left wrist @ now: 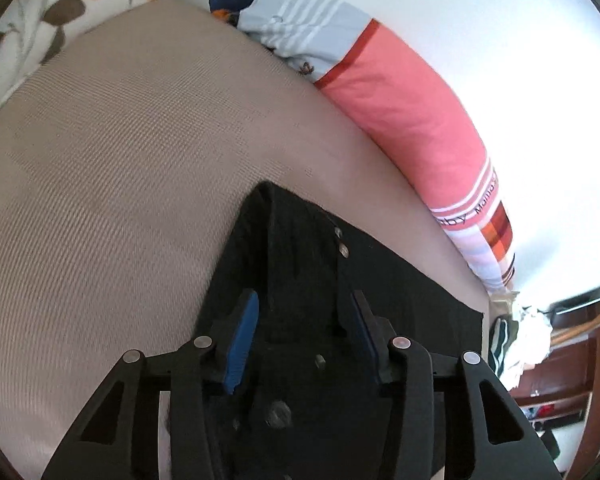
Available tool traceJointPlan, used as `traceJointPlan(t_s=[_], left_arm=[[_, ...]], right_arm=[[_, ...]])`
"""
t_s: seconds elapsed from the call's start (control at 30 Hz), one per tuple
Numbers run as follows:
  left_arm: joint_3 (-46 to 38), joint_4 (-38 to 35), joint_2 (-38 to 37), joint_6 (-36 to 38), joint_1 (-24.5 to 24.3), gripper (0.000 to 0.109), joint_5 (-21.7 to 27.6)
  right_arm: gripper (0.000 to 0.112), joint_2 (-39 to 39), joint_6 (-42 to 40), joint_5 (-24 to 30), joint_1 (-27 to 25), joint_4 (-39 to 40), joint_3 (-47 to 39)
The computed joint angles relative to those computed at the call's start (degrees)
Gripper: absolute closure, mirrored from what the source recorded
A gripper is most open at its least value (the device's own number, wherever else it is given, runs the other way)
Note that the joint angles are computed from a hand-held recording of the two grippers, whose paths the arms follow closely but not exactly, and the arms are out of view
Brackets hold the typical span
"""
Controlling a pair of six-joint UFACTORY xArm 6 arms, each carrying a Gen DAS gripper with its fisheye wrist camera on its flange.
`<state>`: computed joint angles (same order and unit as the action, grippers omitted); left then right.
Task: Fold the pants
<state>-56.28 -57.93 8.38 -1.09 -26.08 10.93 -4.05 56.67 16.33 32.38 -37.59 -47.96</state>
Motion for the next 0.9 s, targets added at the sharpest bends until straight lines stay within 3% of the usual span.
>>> traceJointPlan(t_s=[0.13, 0.27, 0.4, 0.5, 0.67, 0.8, 0.9], left_arm=[[-4.4, -5.9, 4.5, 7.1, 2.9, 0.062, 5.1], [-8.0, -20.0, 7.1, 20.4, 4.5, 0.072, 10.1], [-11.7, -19.2, 9.9, 22.9, 5.2, 0.072, 11.9], [-14.1, -22.5, 12.2, 25.7, 6.2, 0.072, 14.4], [-20.3, -23.0, 17.5, 25.5, 7.5, 0.072, 17.7], [-23.9, -22.2, 20.8, 24.0, 6.2, 0.073, 16.2], [-23.8, -19.4, 20.5, 22.4, 4.9, 0.093, 13.2]], right_arm=[[0.010, 5.3, -1.5, 1.2, 0.8, 1.8, -4.7], [0.010, 9.7, -4.6, 2.1, 1.2, 4.3, -9.3], [0.010, 14.1, -8.9, 2.8, 1.3, 7.0, -14.0], [0.010, 17.4, -13.3, 2.0, 1.1, 11.0, -17.2], [0.010, 23.9, -29.4, 1.7, 0.5, 27.4, -24.7], [0.010, 30.6, -45.3, 4.9, -0.4, 39.7, -34.2], [0.010, 36.9, -58.3, 10.9, -1.8, 47.1, -44.2]])
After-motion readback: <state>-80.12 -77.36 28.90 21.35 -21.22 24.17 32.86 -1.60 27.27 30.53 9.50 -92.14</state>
